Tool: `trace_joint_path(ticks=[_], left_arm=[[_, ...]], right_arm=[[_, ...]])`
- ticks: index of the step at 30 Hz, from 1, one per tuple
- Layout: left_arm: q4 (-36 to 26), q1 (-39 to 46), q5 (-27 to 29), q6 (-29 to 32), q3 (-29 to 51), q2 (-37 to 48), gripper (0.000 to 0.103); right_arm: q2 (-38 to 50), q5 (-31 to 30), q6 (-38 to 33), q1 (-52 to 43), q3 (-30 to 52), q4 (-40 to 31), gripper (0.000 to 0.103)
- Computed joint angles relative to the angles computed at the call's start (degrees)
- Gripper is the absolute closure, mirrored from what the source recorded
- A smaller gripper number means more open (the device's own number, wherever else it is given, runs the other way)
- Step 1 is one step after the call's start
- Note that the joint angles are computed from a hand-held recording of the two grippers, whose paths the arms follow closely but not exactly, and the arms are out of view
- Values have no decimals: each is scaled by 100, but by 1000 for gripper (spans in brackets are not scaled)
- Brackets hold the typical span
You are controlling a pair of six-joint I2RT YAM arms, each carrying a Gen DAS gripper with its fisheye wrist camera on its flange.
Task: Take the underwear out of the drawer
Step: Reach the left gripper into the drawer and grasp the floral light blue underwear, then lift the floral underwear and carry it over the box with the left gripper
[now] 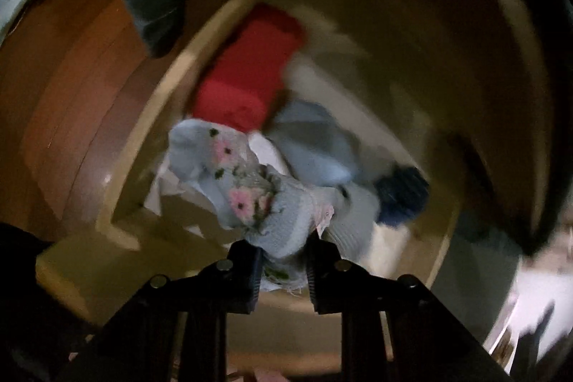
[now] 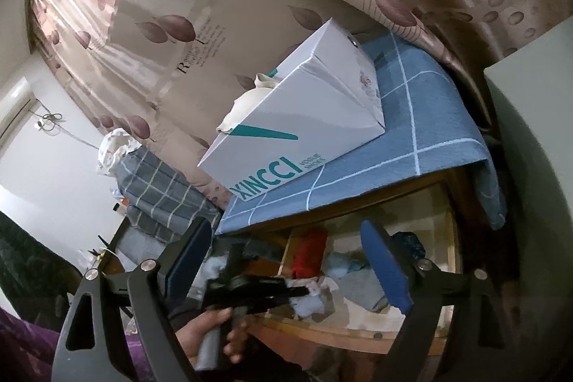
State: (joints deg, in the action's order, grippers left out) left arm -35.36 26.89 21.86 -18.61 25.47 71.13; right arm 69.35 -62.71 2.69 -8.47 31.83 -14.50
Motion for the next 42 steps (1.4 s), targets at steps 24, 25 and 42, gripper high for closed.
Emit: trace_joint_path(ticks=[24,25,42], left_arm=[[-3928,-1237,-482,1272,2591,-4001,82],[-3946,-1180,-439,1337,2783,-3898,82],[-2743,-1231,-584,1372,5890,-837,82]], right_arm=[[-336,1073,-270,582,-41,-164,19],[-330,1076,-271,582,-37,-171,19],[-424,1133,-257,691,-54,-200,19]])
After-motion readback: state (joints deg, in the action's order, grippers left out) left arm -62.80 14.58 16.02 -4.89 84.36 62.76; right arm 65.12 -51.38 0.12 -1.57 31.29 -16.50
